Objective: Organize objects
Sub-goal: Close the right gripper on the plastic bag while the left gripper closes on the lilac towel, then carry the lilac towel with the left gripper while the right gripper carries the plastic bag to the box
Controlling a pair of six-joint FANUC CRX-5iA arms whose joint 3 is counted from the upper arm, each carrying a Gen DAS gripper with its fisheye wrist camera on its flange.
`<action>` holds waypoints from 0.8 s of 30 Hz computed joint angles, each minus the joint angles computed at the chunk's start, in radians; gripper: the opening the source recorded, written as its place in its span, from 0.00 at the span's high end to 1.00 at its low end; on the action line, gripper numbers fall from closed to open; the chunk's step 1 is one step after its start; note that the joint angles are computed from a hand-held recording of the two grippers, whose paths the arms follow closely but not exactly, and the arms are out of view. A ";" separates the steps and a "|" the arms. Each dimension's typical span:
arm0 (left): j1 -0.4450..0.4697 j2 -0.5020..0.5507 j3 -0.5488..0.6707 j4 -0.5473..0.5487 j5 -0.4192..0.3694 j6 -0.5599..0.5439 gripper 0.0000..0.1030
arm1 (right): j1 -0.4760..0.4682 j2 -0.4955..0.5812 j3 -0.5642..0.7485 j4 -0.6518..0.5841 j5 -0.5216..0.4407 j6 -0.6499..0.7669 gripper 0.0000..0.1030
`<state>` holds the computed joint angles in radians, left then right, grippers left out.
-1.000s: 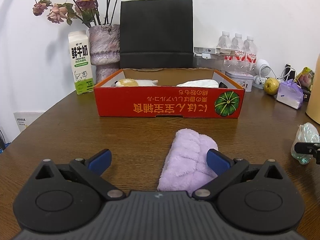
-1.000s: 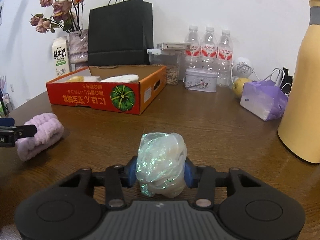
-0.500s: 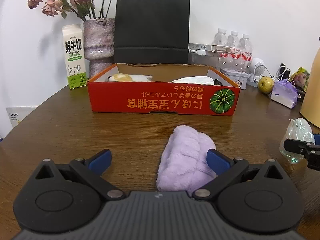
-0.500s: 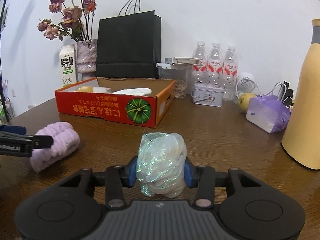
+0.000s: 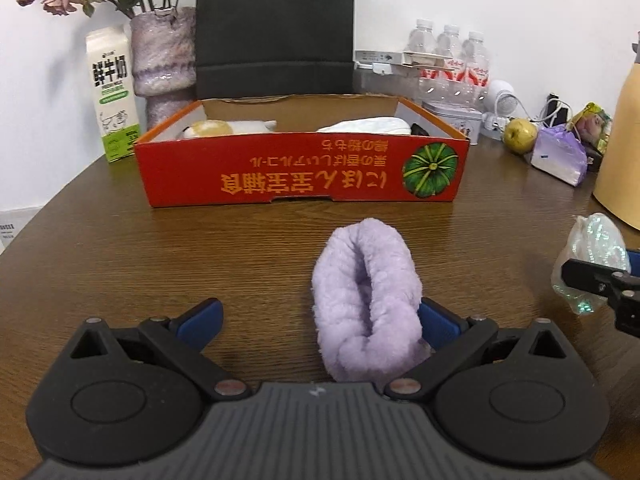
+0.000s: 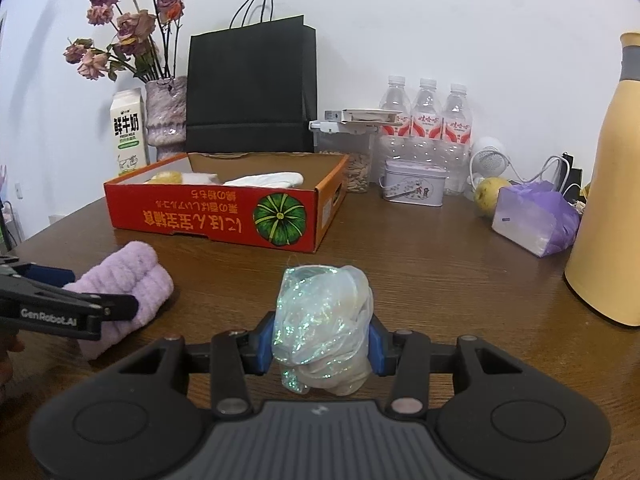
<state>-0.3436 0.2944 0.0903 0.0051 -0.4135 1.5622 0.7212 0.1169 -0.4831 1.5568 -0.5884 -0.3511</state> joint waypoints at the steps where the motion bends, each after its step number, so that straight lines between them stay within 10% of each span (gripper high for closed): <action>1: -0.002 0.001 0.001 0.004 0.000 -0.011 0.00 | 0.001 0.002 0.002 -0.003 -0.001 0.001 0.58; 10: 0.006 0.030 0.018 0.096 -0.046 -0.076 0.03 | 0.004 0.009 0.013 -0.021 -0.005 0.010 0.57; 16: 0.009 -0.005 -0.091 0.288 0.055 -0.274 0.66 | 0.004 0.013 0.017 -0.016 -0.007 0.004 0.57; 24: -0.004 -0.045 -0.130 0.237 0.117 -0.250 0.72 | 0.000 0.015 0.013 0.032 -0.010 -0.034 0.57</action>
<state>-0.3480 0.2497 -0.0399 0.2423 -0.2969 1.3127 0.7212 0.1321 -0.4700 1.5883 -0.5985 -0.3851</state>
